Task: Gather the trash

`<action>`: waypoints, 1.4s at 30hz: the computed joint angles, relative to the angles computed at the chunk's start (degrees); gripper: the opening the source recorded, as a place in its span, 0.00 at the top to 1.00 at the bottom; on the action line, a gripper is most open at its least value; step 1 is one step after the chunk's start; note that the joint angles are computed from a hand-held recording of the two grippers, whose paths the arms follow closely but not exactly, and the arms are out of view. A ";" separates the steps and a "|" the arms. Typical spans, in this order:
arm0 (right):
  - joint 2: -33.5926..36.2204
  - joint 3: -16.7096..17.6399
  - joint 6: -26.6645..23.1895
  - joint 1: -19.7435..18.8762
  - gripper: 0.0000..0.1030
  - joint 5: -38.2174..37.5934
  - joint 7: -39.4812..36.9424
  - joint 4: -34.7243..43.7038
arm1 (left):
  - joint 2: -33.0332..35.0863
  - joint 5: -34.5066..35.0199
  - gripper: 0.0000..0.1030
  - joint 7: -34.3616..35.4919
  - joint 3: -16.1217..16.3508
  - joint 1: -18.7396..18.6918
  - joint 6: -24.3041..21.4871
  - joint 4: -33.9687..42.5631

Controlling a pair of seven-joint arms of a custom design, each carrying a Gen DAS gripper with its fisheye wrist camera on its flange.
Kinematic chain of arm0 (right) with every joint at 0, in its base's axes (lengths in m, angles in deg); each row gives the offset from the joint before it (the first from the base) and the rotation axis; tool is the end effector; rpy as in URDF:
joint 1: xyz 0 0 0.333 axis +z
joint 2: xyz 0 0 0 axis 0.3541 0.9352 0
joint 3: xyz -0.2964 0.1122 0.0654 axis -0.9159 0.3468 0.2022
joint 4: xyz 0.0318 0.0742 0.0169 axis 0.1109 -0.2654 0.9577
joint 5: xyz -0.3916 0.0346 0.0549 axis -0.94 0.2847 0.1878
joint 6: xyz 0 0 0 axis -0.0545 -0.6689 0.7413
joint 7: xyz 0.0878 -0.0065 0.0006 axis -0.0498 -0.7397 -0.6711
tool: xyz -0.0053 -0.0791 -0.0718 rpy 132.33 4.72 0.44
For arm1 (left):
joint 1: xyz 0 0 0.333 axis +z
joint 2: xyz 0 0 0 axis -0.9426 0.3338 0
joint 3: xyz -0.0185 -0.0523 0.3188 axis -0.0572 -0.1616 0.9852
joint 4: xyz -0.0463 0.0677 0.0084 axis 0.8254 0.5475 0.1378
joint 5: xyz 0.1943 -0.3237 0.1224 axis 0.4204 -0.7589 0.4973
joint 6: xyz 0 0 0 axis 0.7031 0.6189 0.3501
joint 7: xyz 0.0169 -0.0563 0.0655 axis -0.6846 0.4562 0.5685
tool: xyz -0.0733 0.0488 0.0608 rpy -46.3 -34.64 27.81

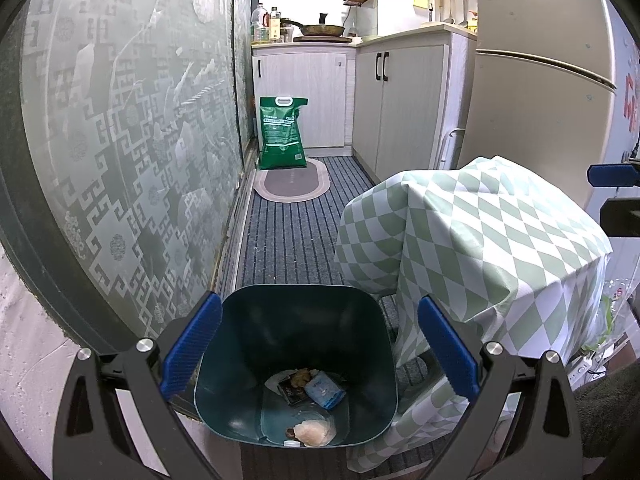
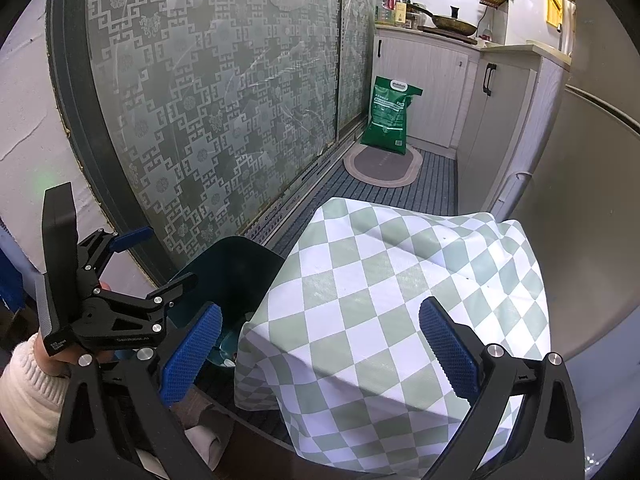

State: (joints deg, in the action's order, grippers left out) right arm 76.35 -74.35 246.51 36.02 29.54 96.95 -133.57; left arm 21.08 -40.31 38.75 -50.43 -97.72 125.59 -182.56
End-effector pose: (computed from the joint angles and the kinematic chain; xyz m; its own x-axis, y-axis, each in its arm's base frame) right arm 0.5370 0.1819 0.4754 0.3091 -0.9509 -0.0169 -0.6683 -0.2045 -0.7152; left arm 0.5549 -0.1970 0.3957 -0.2807 -0.9597 -0.0109 -0.5599 0.1729 -0.8103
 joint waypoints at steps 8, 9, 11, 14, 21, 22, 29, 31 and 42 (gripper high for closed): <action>-0.09 0.04 0.10 -0.05 0.03 -0.19 0.24 -0.12 | 0.09 0.35 0.03 -0.49 -0.06 0.00 -0.18 0.22; -0.09 0.05 0.03 -0.01 0.03 -0.09 0.21 -0.08 | 0.20 -0.02 0.03 -0.23 0.48 -0.67 -0.22 0.37; -0.14 0.01 0.05 0.02 0.03 0.09 -0.08 -0.14 | 0.10 0.09 0.03 -0.30 0.47 -0.68 -0.21 0.27; -0.12 -0.01 0.11 0.01 0.03 0.12 -0.11 -0.15 | 0.10 0.25 0.03 -0.47 0.37 -0.52 -0.20 0.25; -0.13 0.00 0.09 0.05 0.03 0.31 -0.23 -0.14 | 0.05 0.44 0.03 -0.64 0.44 -0.53 -0.32 0.22; -0.12 -0.02 0.17 0.03 0.03 0.34 -0.28 -0.18 | 0.07 0.47 0.03 -0.66 0.45 -0.57 -0.33 0.25; -0.09 0.01 0.10 0.07 0.03 0.46 -0.35 -0.11 | 0.11 0.41 0.03 -0.64 0.60 -0.81 -0.29 0.29; -0.08 0.02 0.15 0.02 0.03 0.24 -0.05 -0.14 | 0.11 0.47 0.03 -0.67 0.57 -0.80 -0.34 0.30; -0.08 0.01 0.18 0.05 0.03 0.35 -0.14 -0.15 | 0.18 0.73 0.03 -0.81 0.61 -0.79 -0.41 0.26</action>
